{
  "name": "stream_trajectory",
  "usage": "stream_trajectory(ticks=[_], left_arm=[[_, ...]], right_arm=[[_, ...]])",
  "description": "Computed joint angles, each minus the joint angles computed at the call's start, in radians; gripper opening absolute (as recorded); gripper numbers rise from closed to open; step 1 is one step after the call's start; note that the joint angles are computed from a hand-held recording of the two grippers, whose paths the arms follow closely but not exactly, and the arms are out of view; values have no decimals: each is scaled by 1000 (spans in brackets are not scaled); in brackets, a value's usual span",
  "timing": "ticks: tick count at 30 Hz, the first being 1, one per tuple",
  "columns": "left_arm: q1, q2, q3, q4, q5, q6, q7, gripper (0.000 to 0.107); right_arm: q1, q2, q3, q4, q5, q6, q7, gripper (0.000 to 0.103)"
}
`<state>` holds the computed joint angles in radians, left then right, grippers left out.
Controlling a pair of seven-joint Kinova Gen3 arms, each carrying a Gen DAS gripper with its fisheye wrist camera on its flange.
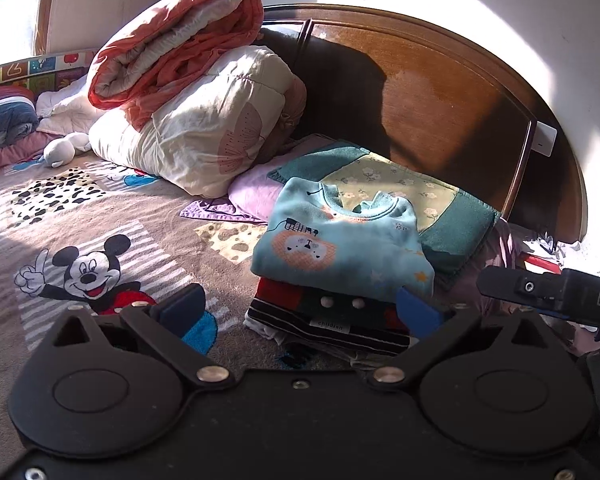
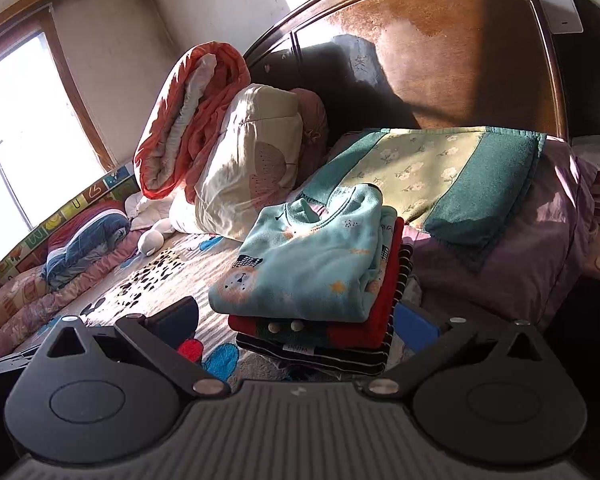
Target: Fold clothes
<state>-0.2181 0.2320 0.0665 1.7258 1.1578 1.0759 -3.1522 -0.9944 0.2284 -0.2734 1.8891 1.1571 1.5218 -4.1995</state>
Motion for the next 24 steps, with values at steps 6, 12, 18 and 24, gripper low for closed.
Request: stream_trajectory(ticks=[6, 12, 18, 24], left_arm=[[-1, -84, -28, 86, 34, -43, -90, 103], [7, -110, -57, 101, 18, -23, -88, 103], [-3, -126, -77, 105, 4, 24, -65, 103], [-9, -150, -93, 129, 13, 43, -72, 103]], right_arm=[[-24, 12, -7, -91, -61, 43, 116, 103], [-55, 14, -5, -142, -92, 73, 170, 103], [-83, 17, -5, -159, -114, 104, 175, 103], [-105, 15, -10, -161, -122, 127, 160, 103]])
